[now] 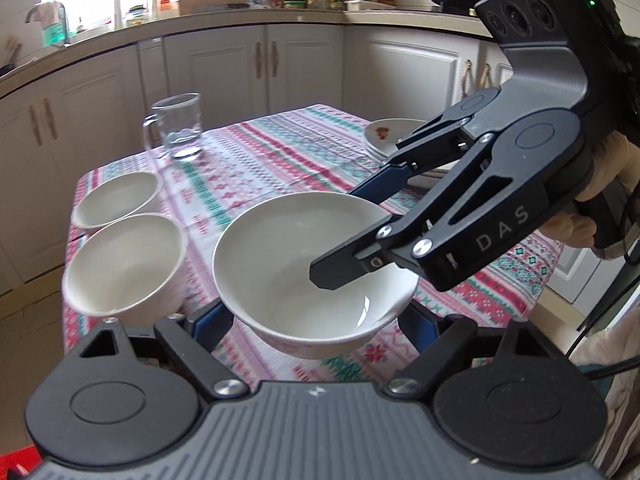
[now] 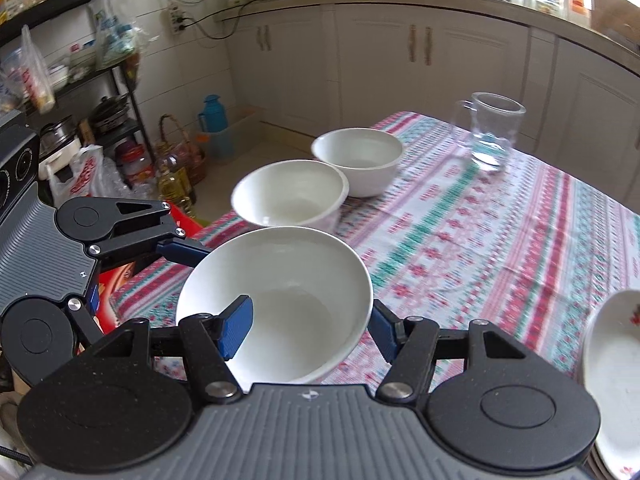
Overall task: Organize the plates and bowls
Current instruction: 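Lift the white bowl with the right tool and carry it toward the plate stack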
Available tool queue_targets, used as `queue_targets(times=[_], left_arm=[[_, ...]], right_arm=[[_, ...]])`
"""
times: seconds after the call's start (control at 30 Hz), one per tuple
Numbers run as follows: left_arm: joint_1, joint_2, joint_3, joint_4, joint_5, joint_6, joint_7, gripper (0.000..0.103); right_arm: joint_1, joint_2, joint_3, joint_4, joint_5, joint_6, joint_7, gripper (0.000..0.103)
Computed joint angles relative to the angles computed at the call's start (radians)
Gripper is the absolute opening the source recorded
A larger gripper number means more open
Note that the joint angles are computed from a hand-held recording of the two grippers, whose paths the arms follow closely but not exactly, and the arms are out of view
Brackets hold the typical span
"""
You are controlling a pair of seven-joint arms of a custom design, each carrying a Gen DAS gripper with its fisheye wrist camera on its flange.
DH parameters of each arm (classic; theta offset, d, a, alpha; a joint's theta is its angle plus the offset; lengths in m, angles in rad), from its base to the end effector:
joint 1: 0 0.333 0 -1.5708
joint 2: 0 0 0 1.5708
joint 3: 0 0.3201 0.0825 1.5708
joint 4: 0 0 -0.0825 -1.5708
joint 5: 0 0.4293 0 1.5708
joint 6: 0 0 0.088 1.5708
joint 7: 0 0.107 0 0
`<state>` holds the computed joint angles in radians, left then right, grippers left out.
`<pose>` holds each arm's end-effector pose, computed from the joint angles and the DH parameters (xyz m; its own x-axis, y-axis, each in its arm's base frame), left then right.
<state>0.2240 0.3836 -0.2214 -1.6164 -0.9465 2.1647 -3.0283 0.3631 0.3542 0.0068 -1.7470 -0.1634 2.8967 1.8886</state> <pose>0.7317 -0.0110 0.4276 -0.9146 -0.4041 -0.0123 -0.2389 0.5649 -0.7898 0.6849 0.2753 0.4459 0.2271 -0.9698 -0.0887 -0.6960 -0.0979 -0.7113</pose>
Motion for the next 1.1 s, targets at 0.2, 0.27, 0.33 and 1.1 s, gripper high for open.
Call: queue_targets(times=[0.2, 0.27, 0.33, 1.1], left_arm=[[-0.018, 0.010, -0.010, 0.006, 0.017, -0.015, -0.003, 0.088], [-0.022, 0.012, -0.012, 0.005, 0.022, -0.016, -0.005, 0.088], [-0.028, 0.014, -0.014, 0.006, 0.028, -0.013, -0.009, 0.088], [-0.040, 0.035, -0.031, 0.014, 0.057, -0.002, -0.037, 0.096]], right_arm=[[0.021, -0.047, -0.049, -0.071, -0.060, 0.016, 0.094, 0.068], [0.018, -0.057, -0.051, -0.086, -0.075, 0.021, 0.117, 0.068], [0.014, -0.065, -0.052, -0.099, -0.088, 0.023, 0.133, 0.068], [-0.029, -0.073, -0.029, -0.134, -0.084, 0.041, 0.159, 0.083]])
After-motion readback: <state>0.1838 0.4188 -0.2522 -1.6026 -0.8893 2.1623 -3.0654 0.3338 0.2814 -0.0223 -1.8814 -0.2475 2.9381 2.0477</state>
